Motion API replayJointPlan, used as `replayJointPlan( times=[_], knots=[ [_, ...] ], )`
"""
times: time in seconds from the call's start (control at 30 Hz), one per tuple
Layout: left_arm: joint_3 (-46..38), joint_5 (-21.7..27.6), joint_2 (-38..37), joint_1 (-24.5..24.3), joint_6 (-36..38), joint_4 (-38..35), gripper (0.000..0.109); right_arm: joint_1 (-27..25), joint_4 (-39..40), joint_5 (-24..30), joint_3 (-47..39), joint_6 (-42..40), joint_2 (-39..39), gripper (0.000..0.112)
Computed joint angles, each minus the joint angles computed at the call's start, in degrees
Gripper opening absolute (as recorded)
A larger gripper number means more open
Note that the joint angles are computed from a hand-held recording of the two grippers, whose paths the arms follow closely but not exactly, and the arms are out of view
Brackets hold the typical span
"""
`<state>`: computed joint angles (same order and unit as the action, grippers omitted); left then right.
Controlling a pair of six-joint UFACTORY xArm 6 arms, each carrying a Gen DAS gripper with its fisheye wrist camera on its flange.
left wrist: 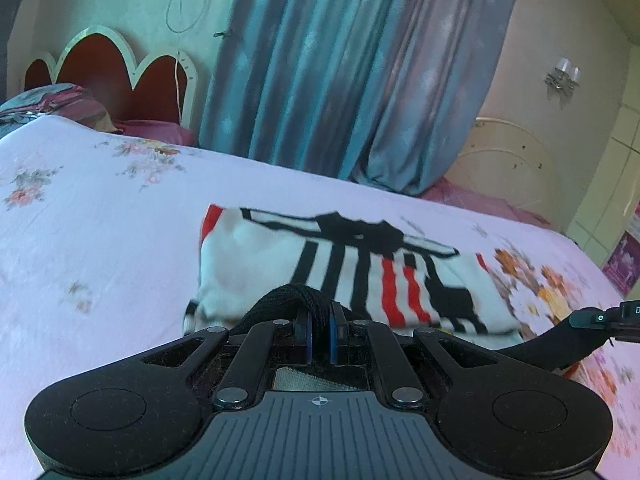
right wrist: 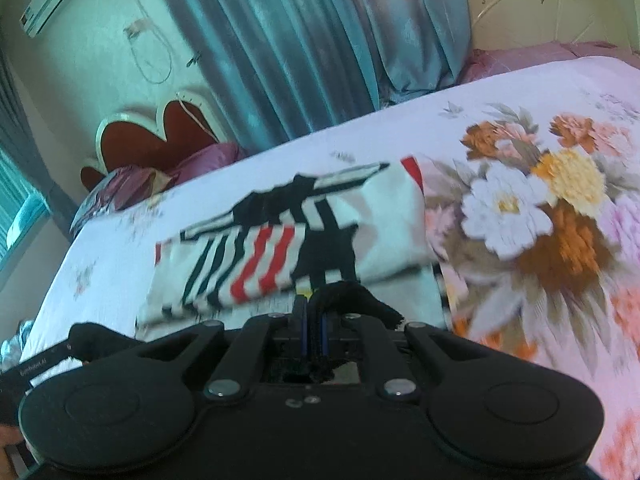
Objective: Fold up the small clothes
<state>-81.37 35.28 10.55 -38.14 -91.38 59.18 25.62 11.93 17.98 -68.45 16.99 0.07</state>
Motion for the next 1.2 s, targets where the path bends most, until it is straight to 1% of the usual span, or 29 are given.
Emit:
replayJointPlan(
  times=[0.07,0.13,0.23,0.37,0.5,0.67,0.7,0.73,0.77,0.8,0.83,0.87,0.9,0.93,0.97,1.0,1.03,1.07,1.13,1.2],
  knots=[
    [-3.77,-0.18,3.27,1.34,1.18,-0.79,0.007,-0.67,1.79,0.81,-4.87,-1.2,4.19,0.006],
    [-8.03,-0.17,6.73,2.65,3.15,-2.12,0.007,-1.39,1.52,1.74,-9.49,-1.3,8.06,0.006],
    [-16.06,0.64,13.09,4.62,8.29,-6.16,0.007,-2.65,1.95,4.3,-17.67,-1.44,14.54,0.006],
    [-27.43,3.7,21.85,6.19,15.45,-12.24,0.007,-4.14,2.61,8.52,-28.98,-0.31,23.58,0.006],
    [-40.18,9.12,30.93,6.71,22.94,-16.46,0.007,-5.1,2.14,13.4,-39.46,1.13,31.6,0.006],
    [-56.18,16.5,41.48,7.51,31.84,-22.19,0.007,-6.08,0.7,21.64,-54.97,2.72,42.19,0.007],
    [-59.75,18.3,43.78,7.59,33.81,-23.3,0.007,-6.26,-0.16,23.4,-58.33,3.94,44.49,0.009],
    [-64.83,20.63,46.89,7.61,36.42,-24.65,0.007,-6.36,-1.4,25.23,-61.52,4.93,46.58,0.015],
    [-68.21,21.86,49.09,7.74,38.61,-25.76,0.008,-6.45,-2.51,27.82,-66.01,5.57,49.47,0.017],
    [-69.19,22.41,49.76,7.81,39.25,-26.25,0.013,-6.54,-3.61,29.95,-69.98,6.17,51.99,0.024],
    [-67.77,21.78,49.02,7.99,39.02,-26.41,0.016,-6.65,-4.57,31.05,-72.63,6.57,53.77,0.026],
    [-64.45,20.24,47.15,8.25,38.19,-26.33,0.018,-6.82,-4.54,30.98,-73.38,6.33,54.4,0.027],
    [-61.78,19.19,45.52,8.39,37.27,-26.15,0.026,-6.96,-4.14,30.57,-73.42,5.7,54.54,0.032],
    [-59.56,18.87,43.96,8.3,35.82,-24.74,0.05,-7.16,-3.73,30.18,-73.43,5.02,54.61,0.044],
    [-57.66,19.17,42.59,8.06,34.01,-22.36,0.065,-7.35,-3.05,29.0,-72.08,4.26,53.92,0.052],
    [-54.78,18.55,40.75,7.83,31.81,-19.24,0.082,-7.53,-2.39,27.0,-69.58,3.33,52.6,0.063],
    [-51.56,16.96,38.78,7.84,30.65,-16.78,0.082,-7.66,-1.97,24.76,-66.96,2.32,51.23,0.064],
    [-50.08,16.13,37.72,7.96,31.74,-16.47,0.082,-7.8,-1.73,23.18,-65.28,1.34,50.33,0.064],
    [-47.79,14.66,36.17,8.45,33.25,-17.02,0.082,-8.25,-0.46,20.89,-63.39,0.09,49.38,0.064],
    [-46.06,12.88,35.26,9.03,35.19,-18.11,0.082,-8.63,2.95,18.22,-61.68,-3.18,48.54,0.064]
  ],
)
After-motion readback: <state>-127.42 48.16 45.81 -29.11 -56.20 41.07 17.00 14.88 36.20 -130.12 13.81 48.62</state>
